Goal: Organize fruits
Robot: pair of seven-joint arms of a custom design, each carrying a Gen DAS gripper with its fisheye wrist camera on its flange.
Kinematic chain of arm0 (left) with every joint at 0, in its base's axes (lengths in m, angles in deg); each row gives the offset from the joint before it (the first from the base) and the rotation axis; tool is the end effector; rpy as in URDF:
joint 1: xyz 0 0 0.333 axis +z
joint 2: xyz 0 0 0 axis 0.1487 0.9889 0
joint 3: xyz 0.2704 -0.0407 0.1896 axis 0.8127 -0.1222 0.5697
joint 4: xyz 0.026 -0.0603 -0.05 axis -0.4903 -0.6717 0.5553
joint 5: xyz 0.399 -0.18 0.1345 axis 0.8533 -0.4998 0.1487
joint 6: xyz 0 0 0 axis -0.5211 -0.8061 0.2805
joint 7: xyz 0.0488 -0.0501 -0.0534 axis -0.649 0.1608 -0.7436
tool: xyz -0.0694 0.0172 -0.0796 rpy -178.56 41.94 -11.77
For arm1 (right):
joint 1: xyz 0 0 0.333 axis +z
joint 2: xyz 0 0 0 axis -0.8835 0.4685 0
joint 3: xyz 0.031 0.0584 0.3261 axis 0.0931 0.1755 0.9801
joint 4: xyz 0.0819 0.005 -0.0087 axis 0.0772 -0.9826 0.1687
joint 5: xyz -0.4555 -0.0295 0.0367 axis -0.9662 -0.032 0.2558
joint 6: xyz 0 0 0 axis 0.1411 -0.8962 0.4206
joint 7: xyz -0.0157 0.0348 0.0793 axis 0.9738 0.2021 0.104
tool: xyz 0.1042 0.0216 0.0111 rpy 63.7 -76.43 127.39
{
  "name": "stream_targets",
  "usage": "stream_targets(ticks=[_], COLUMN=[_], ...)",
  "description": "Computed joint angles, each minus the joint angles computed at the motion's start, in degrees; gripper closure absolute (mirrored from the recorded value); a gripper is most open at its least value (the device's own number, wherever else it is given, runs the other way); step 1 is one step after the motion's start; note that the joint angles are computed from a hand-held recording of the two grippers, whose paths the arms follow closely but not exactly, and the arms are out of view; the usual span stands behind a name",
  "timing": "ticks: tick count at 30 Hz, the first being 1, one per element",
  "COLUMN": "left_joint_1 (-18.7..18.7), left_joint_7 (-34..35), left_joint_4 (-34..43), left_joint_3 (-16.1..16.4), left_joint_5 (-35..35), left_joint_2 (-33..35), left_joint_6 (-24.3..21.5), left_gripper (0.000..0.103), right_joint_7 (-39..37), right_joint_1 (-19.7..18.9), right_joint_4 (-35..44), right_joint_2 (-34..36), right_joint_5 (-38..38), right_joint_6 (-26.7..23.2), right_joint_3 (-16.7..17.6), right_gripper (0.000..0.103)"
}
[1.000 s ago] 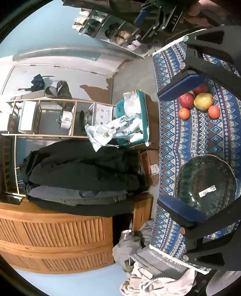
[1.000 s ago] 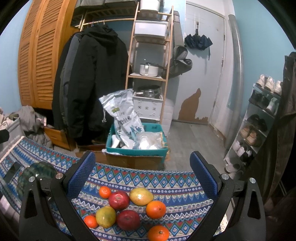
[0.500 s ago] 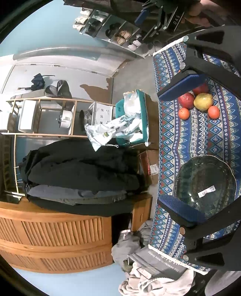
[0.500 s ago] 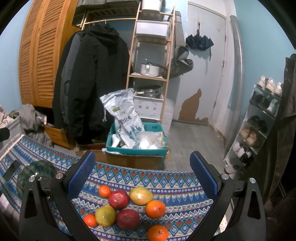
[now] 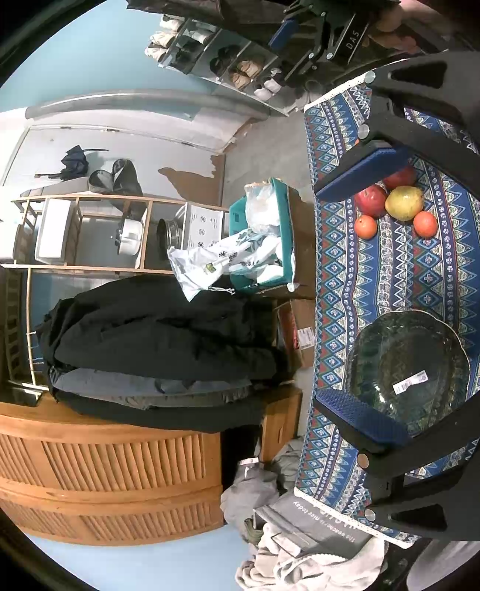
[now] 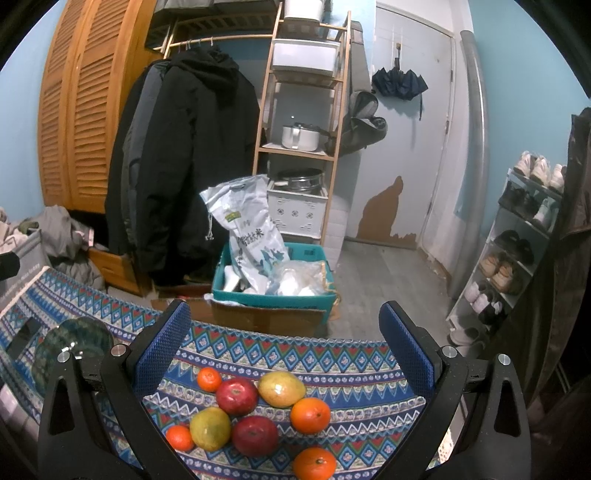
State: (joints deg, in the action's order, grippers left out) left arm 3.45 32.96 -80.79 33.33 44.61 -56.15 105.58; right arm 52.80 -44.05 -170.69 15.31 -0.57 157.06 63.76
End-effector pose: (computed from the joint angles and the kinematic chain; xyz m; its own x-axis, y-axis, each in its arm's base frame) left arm 0.6304 -0.1761 0.5217 0.3899 -0.9192 0.0558 -0.4952 -0.2604 -0.8288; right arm 0.7450 0.2846 0.4956 0.4541 -0.8853 0.0998 -0.3543 -0.2822 -0.8915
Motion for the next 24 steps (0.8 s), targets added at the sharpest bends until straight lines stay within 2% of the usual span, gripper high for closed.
stream_targets(ticks=[24], left_joint_1=[-0.17], left_joint_7=[0.45], left_joint_4=[0.04], left_joint_3=[0.13], left_joint_5=[-1.03], left_joint_2=[0.33], left_joint_6=[-0.75], left_gripper=[0.001], right_joint_7=[0.12], right_joint_1=[0.34], right_joint_4=[0.07], right_joint_2=[0.01], right_joint_5=[-0.19], right_joint_6=[-0.09], right_joint_3=[-0.45], right_gripper=[0.003])
